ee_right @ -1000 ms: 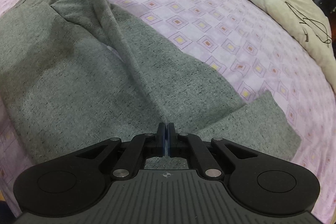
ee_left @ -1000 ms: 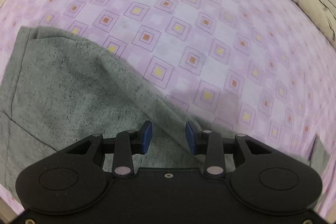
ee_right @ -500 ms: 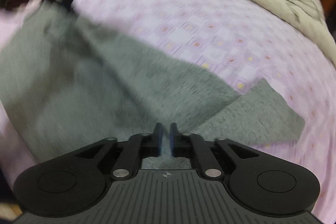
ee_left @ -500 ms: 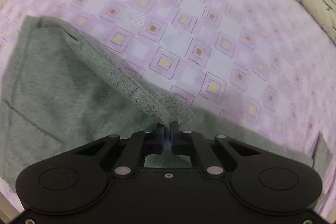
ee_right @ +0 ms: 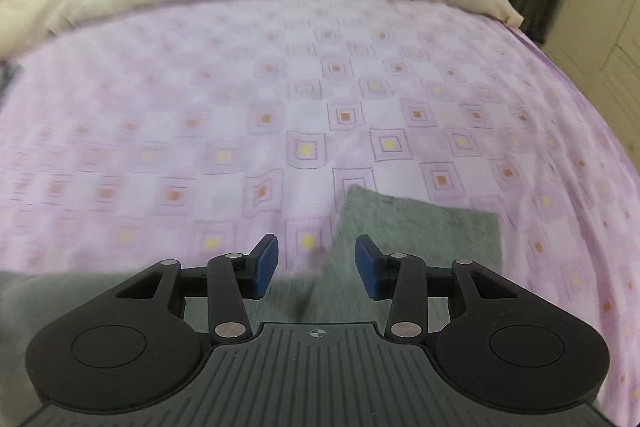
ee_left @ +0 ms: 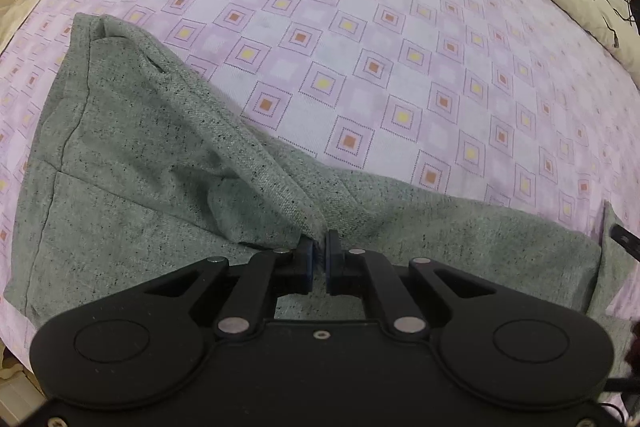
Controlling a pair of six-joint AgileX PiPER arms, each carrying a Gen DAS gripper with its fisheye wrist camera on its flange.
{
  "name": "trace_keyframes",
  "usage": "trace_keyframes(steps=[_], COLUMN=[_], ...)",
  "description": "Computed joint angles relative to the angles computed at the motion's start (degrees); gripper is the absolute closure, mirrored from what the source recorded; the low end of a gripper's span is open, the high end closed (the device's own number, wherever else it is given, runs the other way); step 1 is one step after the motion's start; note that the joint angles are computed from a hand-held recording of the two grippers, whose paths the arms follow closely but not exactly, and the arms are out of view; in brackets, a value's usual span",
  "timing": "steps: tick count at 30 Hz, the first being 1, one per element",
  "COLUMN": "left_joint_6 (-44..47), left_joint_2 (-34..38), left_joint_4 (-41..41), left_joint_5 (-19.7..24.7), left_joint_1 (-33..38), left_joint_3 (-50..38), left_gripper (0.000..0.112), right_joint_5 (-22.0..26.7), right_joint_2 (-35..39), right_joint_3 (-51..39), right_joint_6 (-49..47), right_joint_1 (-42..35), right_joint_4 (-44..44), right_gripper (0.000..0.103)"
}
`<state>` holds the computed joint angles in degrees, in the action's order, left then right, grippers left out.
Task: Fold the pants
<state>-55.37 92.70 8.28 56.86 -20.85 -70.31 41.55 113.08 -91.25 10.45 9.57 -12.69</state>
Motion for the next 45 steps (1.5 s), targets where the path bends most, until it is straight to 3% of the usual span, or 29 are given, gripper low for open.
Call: trace_keyframes(steps=[2,5,7,8,9,12,15,19,23,26,28,31,34,38,40,45], left_joint_6=[0.33,0.73,0.91,0.81,0.01,-1.85,-4.45,-9.69,-11.70,-12.75,-13.71,-15.26,-16.84,-18.76,-20.78,-24.26], left_joint_2=[0.36,0.64,0.91,0.78,0.46,-1.35,-5.59,-12.58,-14.83,-11.94,-10.04,-8.76,-8.61,-8.49,-7.95,-7.51], left_joint_4=[-0.16,-0.74,-1.12,-0.59,1.07,5.25,9.96,15.95,9.79,7.29,5.56,4.66,5.62,6.98,7.33,8.25], left_joint_5=[-0.51,-1.03,-1.66,-2.12,-2.78,-2.78,-1.22,2.57,3.64,2.24,0.27,-0.73,-0.81,0.22,1.12,2.29], left_joint_1=[0.72,1.83,2.63,2.68,2.41,0.97,-1.81,-8.96,-15.13,-19.04,-19.88,-19.95,-20.12,-21.26,-22.27,-23.50], left_joint_3=[-0.33,-0.58,-0.83,-0.85,-1.18,-2.88,-4.05,0.26,9.35,14.67,17.13,17.97,17.73,17.18,16.09,15.66], left_gripper=[0.106,0.106,0.108,0.108,0.109,0.109,0.109,0.108,0.108,0.108,0.108,0.108,0.108,0.108,0.108,0.108], right_joint_5=[5.04,16.85,17.62,18.03,17.58,9.03,3.47,3.20,2.91,0.92,-0.50,-2.51,-0.99,-1.41,-1.40,-1.71], right_joint_2=[5.75,13.84,13.72,13.06,11.84,1.79,-9.22,-20.98,-26.61,-27.05,-26.23,-27.65,-27.87,-26.02,-24.15,-21.42], right_joint_3=[-6.64,-15.98,-17.07,-18.00,-18.27,-11.93,-5.44,5.27,20.35,30.01,33.39,37.21,36.94,35.55,34.73,30.82], right_joint_6=[4.74,10.93,9.49,6.65,5.09,0.10,-5.81,-13.16,-14.26,-12.43,-13.99,-20.78,-26.57,-28.78,-30.49,-19.24], right_joint_1=[2.10,4.30,2.23,0.71,-0.38,-6.23,-13.60,-24.44,-32.17,-33.42,-34.95,-39.70,-42.92,-45.37,-46.61,-45.03], right_joint_4=[-5.80,-15.11,-10.53,-6.45,-4.28,5.87,16.74,26.70,26.10,20.58,21.94,30.62,36.53,39.94,42.74,34.08], right_gripper=[0.062,0.063,0.082,0.100,0.100,0.100,0.100,0.100,0.100,0.100,0.100,0.100,0.097,0.063,0.061,0.060])
